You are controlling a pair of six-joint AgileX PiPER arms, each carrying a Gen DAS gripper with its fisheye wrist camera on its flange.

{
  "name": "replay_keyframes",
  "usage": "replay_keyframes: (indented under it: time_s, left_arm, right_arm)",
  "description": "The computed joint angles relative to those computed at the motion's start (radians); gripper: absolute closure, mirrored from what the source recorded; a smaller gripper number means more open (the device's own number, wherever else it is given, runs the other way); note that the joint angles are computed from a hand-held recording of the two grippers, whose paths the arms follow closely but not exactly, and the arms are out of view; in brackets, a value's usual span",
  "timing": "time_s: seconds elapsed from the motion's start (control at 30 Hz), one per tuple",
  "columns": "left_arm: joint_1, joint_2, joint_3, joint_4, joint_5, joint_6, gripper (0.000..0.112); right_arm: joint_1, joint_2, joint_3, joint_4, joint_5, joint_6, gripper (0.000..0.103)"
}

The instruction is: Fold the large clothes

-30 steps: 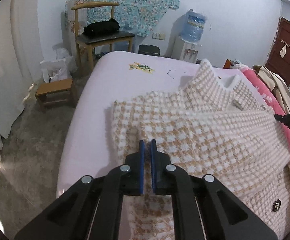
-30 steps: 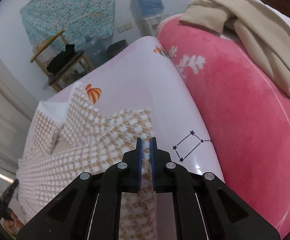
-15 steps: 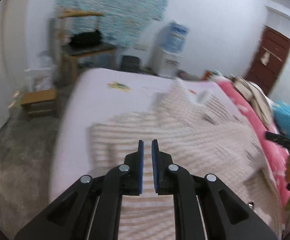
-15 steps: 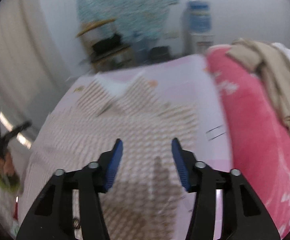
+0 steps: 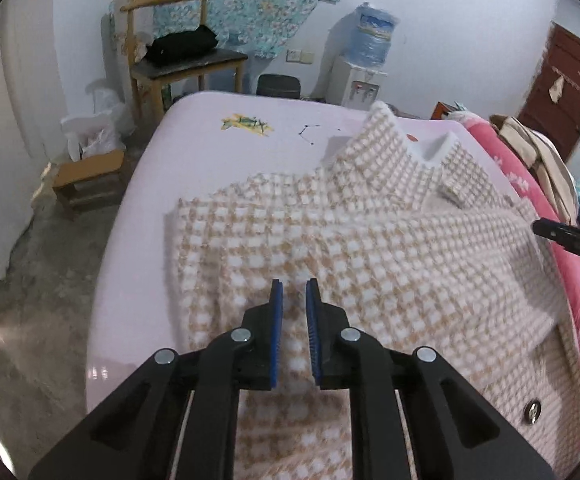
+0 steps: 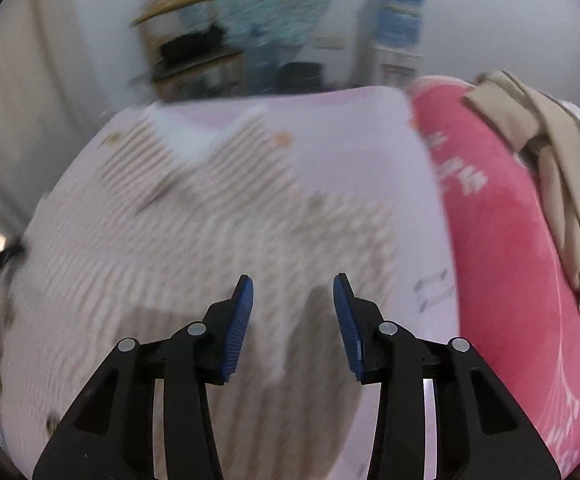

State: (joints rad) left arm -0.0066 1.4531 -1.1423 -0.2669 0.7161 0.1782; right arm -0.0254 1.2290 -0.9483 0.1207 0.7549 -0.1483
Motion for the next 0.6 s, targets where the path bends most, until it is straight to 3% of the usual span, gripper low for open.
replay_keyframes:
  time_s: [0.07, 0.13, 0.2, 0.27, 0.37, 0.47, 0.5, 0.6]
  left_arm:
    - [0.012, 0.032, 0.004, -0.009, -0.015, -0.001, 0.100]
    - [0.016, 0.016, 0.021, -0.027, -0.019, 0.007, 0.100]
    - [0.012, -0.029, 0.033, 0.003, -0.001, -0.005, 0.100]
    - [-0.001, -0.098, 0.062, 0.025, 0.007, 0.007, 0.100]
    - [-0.023, -0.183, 0.127, -0.008, 0.003, 0.050, 0.088]
    - [-0.112, -0.160, 0.165, 0.131, 0.020, -0.101, 0.083]
    - [-0.149, -0.180, 0.195, 0.199, -0.013, -0.168, 0.083]
    - [-0.180, -0.261, 0.184, 0.245, 0.064, -0.238, 0.083]
  right_arm:
    - [-0.043, 0.080, -0.006, 0.051, -0.018, -0.013, 0.065]
    - [-0.013, 0.051, -0.001, -0.010, -0.020, 0.042, 0.065]
    - [0.051, -0.019, -0.015, -0.107, 0.048, 0.141, 0.064]
    - [0.095, -0.131, 0.008, -0.095, 0.100, 0.133, 0.062]
    - [0.245, -0.244, 0.068, -0.175, 0.150, 0.219, 0.058]
    - [0.415, -0.199, 0.144, -0.343, 0.173, 0.409, 0.056]
    - [0.443, -0.217, 0.161, -0.384, 0.163, 0.467, 0.056]
    - [0.564, -0.310, 0.120, -0.444, 0.309, 0.653, 0.056]
